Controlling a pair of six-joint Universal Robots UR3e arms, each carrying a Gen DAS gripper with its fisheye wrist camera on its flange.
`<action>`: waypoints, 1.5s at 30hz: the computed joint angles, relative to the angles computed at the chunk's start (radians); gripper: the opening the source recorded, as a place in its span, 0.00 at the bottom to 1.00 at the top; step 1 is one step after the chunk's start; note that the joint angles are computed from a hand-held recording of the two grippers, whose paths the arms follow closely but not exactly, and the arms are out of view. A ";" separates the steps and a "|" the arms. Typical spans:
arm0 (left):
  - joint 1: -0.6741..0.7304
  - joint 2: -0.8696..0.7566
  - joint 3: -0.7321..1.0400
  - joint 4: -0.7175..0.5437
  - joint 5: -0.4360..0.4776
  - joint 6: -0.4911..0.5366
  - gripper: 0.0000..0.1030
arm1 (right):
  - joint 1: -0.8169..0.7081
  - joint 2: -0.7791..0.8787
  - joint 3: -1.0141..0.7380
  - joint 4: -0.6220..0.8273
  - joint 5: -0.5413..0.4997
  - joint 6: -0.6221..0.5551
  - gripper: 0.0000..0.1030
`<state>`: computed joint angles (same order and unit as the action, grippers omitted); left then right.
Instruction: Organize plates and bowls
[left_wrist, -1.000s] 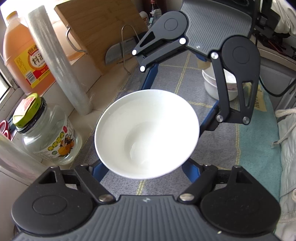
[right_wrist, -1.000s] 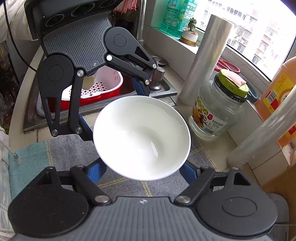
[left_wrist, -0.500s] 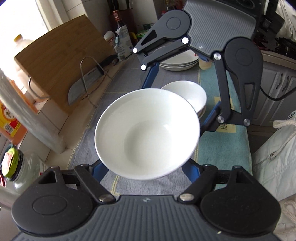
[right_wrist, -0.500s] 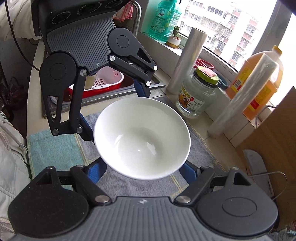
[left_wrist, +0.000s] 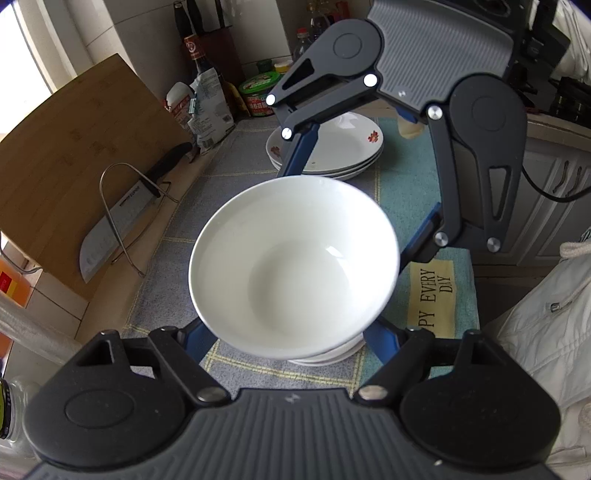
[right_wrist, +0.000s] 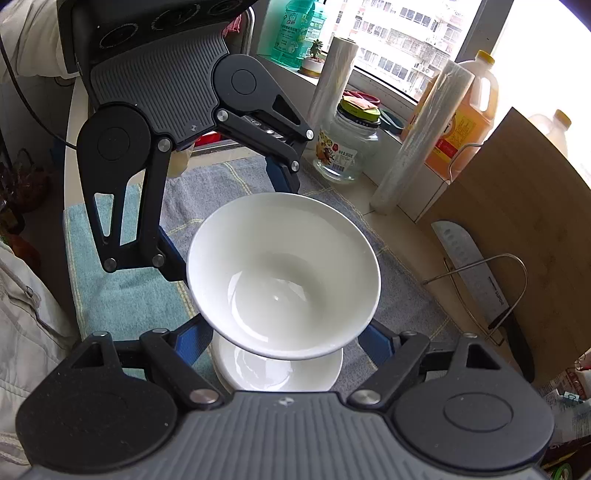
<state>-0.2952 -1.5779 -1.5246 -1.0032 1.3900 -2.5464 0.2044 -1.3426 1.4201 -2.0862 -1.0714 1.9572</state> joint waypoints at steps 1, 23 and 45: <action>-0.006 -0.015 0.009 -0.001 0.005 -0.006 0.81 | -0.009 0.006 -0.001 0.006 0.005 -0.006 0.86; 0.026 -0.184 0.231 -0.249 -0.073 0.022 0.80 | -0.043 0.150 -0.114 0.141 0.027 0.006 0.86; 0.039 -0.224 0.278 -0.302 -0.092 0.016 0.87 | -0.042 0.168 -0.132 0.179 0.033 0.014 0.92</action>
<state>-0.2560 -1.8016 -1.2467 -1.3050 1.2983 -2.5304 0.1625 -1.1743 1.2882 -1.9070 -1.0385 1.9712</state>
